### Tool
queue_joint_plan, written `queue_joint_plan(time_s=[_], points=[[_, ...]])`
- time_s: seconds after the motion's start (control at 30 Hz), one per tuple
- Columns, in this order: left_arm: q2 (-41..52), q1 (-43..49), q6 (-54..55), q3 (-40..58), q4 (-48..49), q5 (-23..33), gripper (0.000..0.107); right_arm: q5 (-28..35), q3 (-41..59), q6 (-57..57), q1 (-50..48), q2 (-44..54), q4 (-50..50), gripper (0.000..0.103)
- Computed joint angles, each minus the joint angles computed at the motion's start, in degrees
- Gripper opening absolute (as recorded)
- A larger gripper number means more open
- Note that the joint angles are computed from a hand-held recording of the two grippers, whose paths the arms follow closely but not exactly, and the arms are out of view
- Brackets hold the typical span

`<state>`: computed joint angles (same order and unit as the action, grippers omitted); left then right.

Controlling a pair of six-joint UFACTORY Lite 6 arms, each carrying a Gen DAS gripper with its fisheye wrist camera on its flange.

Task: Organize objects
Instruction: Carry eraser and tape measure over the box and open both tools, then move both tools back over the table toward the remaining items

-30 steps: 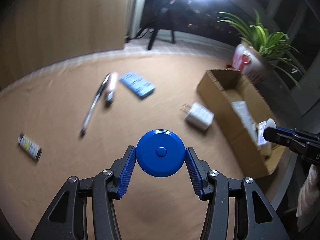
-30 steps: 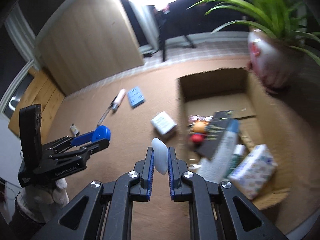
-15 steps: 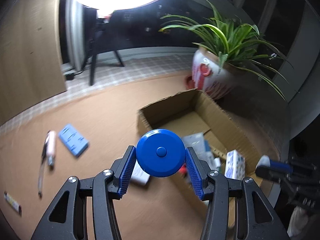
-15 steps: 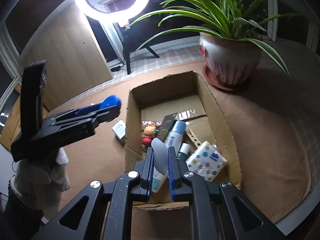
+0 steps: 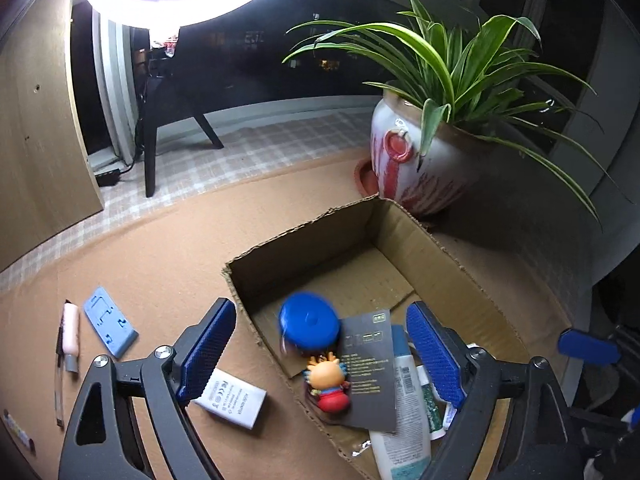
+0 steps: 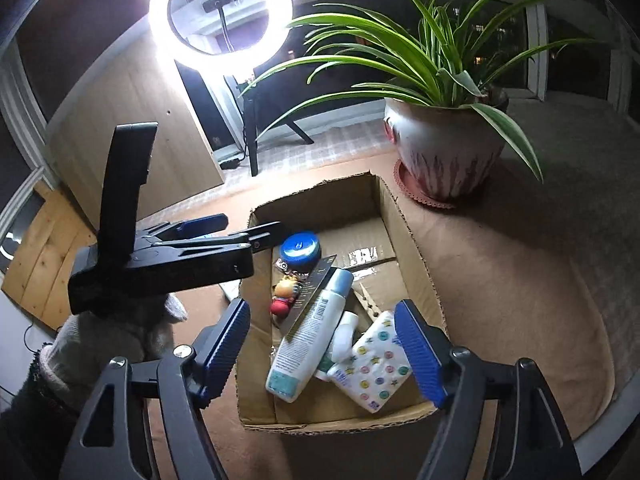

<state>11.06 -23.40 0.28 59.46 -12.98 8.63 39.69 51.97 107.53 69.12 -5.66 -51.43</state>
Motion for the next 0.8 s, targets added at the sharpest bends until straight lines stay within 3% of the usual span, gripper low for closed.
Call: queue_joint_plan(time_s=[0.2, 0.8], points=[[-2.4, 1.4, 4.1, -2.3, -3.5, 0.3, 0.089, -1.0, -0.2, 0.6, -0.1, 0.6, 0.4, 0.072], [-24.0, 5.0, -7.7, -16.7, 9.3, 3.8, 0.089, -0.6, 7.4, 0.7, 3.2, 7.4, 1.0, 0.072]])
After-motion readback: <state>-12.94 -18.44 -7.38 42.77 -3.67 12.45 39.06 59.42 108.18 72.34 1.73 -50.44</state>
